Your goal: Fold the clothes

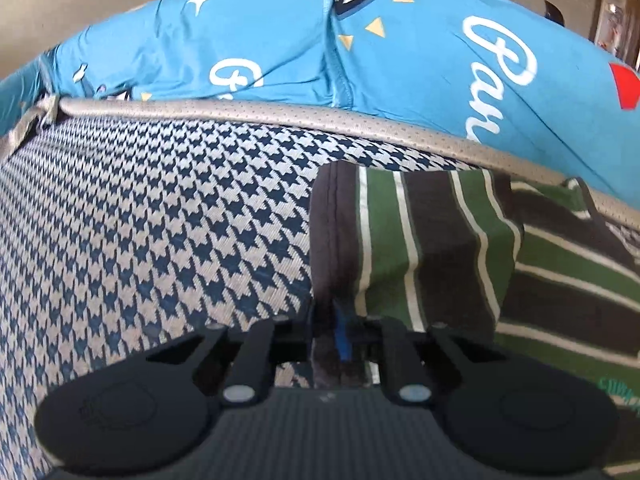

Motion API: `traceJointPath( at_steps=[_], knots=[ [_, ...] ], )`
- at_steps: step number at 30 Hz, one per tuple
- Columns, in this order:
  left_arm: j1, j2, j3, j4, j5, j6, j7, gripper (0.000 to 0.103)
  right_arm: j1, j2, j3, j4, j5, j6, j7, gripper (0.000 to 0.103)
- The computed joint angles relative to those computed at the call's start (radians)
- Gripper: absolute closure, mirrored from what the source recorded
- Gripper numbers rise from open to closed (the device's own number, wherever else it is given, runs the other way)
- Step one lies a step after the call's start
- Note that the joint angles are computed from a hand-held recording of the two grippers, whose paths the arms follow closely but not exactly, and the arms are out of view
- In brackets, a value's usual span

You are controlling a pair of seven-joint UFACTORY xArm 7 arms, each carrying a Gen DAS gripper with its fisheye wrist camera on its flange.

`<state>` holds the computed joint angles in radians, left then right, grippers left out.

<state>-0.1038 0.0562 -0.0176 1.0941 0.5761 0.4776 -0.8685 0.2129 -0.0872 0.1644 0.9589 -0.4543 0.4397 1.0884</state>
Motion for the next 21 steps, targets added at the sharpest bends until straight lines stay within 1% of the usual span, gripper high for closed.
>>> traceJointPath(
  at_steps=[1,2,3,5,6,9,11,14,17,18,21],
  knots=[
    [0.001,0.002,0.001,0.002,-0.004,-0.005,0.004,0.086,0.000,0.000,-0.001,0.000,0.001,-0.001,-0.001,0.063],
    [0.002,0.007,0.002,0.006,-0.004,-0.012,0.001,0.080,0.000,0.000,-0.001,-0.001,0.003,-0.002,-0.001,0.063],
    [0.004,0.013,0.005,0.011,-0.006,-0.023,-0.002,0.070,0.000,0.000,-0.001,-0.001,0.004,-0.002,-0.001,0.063],
    [0.007,0.025,0.012,0.021,-0.011,-0.043,-0.008,0.062,0.001,0.001,0.000,0.000,0.004,-0.004,0.002,0.063],
    [0.010,0.032,0.016,0.025,-0.020,-0.058,-0.004,0.060,0.002,0.001,0.000,-0.001,0.008,-0.008,-0.001,0.063],
    [0.022,0.053,0.027,0.039,-0.062,-0.094,0.029,0.048,0.005,-0.001,0.000,-0.005,0.020,-0.017,-0.015,0.063],
    [0.030,0.069,0.035,0.052,-0.096,-0.110,0.062,0.044,0.006,-0.001,0.000,-0.005,0.023,-0.016,-0.021,0.063],
    [0.031,0.094,0.055,0.071,-0.100,-0.130,0.068,0.036,0.007,0.000,0.001,-0.004,0.026,-0.014,-0.024,0.063],
    [0.032,0.120,0.066,0.087,-0.112,-0.149,0.092,0.033,0.009,0.005,0.004,0.000,0.019,-0.010,-0.024,0.062],
    [0.030,0.128,0.069,0.092,-0.116,-0.159,0.102,0.030,0.010,0.006,0.005,0.003,0.014,-0.007,-0.022,0.062],
    [0.023,0.150,0.075,0.106,-0.126,-0.191,0.139,0.027,0.013,0.015,0.006,0.011,-0.006,-0.001,-0.018,0.062]
  ],
)
